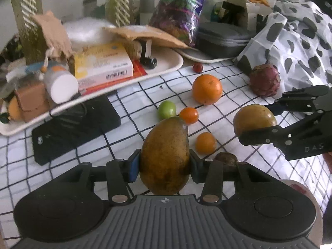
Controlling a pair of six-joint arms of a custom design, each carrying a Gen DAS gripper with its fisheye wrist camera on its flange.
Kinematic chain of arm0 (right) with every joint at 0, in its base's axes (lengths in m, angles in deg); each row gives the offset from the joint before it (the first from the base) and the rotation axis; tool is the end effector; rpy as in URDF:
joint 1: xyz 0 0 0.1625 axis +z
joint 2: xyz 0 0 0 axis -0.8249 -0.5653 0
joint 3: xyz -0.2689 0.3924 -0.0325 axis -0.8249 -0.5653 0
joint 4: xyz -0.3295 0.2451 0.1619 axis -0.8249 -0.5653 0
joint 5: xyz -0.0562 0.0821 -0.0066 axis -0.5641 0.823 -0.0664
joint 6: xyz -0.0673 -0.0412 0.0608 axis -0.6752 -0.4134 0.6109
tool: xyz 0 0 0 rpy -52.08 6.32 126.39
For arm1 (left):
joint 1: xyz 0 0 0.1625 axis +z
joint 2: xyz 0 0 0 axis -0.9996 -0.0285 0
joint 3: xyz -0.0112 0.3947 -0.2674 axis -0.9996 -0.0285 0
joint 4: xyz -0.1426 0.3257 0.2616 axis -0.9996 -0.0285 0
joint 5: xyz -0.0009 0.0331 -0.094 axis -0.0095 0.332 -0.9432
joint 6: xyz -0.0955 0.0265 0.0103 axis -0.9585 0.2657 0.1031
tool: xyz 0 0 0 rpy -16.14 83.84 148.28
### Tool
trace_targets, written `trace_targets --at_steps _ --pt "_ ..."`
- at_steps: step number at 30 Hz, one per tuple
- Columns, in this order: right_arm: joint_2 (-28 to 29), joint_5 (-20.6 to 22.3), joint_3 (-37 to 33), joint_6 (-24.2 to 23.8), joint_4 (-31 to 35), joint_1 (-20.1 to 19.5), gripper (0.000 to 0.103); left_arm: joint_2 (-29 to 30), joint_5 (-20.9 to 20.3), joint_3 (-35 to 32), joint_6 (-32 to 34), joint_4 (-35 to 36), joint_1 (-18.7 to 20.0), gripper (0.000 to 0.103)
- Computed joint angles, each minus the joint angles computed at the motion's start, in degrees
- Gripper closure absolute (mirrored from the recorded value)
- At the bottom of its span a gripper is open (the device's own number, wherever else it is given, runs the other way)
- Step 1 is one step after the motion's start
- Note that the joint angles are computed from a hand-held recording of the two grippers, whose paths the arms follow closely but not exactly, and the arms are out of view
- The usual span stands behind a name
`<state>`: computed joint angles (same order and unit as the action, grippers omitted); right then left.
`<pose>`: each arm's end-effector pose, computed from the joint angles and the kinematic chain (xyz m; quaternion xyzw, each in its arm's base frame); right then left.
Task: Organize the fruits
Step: 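Grasp and lift the mango with the left tool while the right tool lifts the yellow fruit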
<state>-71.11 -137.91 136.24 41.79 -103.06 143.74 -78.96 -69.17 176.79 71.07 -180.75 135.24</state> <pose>0.0952 -0.6359 0.2925 0.3263 -0.8950 0.2345 0.1939 -0.3125 -0.6201 0.0822 0.2947 0.8906 -0.2209 0.2668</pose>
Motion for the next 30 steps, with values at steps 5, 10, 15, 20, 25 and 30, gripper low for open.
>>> trace_targets --at_steps 5,10,15,20,25,30 --pt "-1.9 0.8 2.4 -0.7 -1.7 0.4 0.045 -1.1 2.0 1.8 -1.3 -0.3 -1.9 0.059" --pt "-4.0 0.9 5.2 -0.6 -3.3 0.8 0.045 -2.2 3.0 4.0 -2.8 -0.3 -3.7 0.059" --pt "-6.6 1.1 8.1 0.2 -3.7 1.1 0.045 -3.4 3.6 6.6 -4.7 0.2 -5.7 0.059" --pt "-9.5 0.8 11.1 0.8 -3.2 1.2 0.045 -4.4 3.7 8.9 -7.1 1.3 -7.5 0.059" --pt "-11.9 0.5 13.4 1.7 -0.7 1.3 0.045 -5.1 2.9 10.7 -10.1 2.7 -9.1 0.059" --pt "-13.0 -2.4 15.1 3.0 2.1 1.7 0.045 -5.5 0.7 11.5 -13.6 6.3 -9.8 0.059"
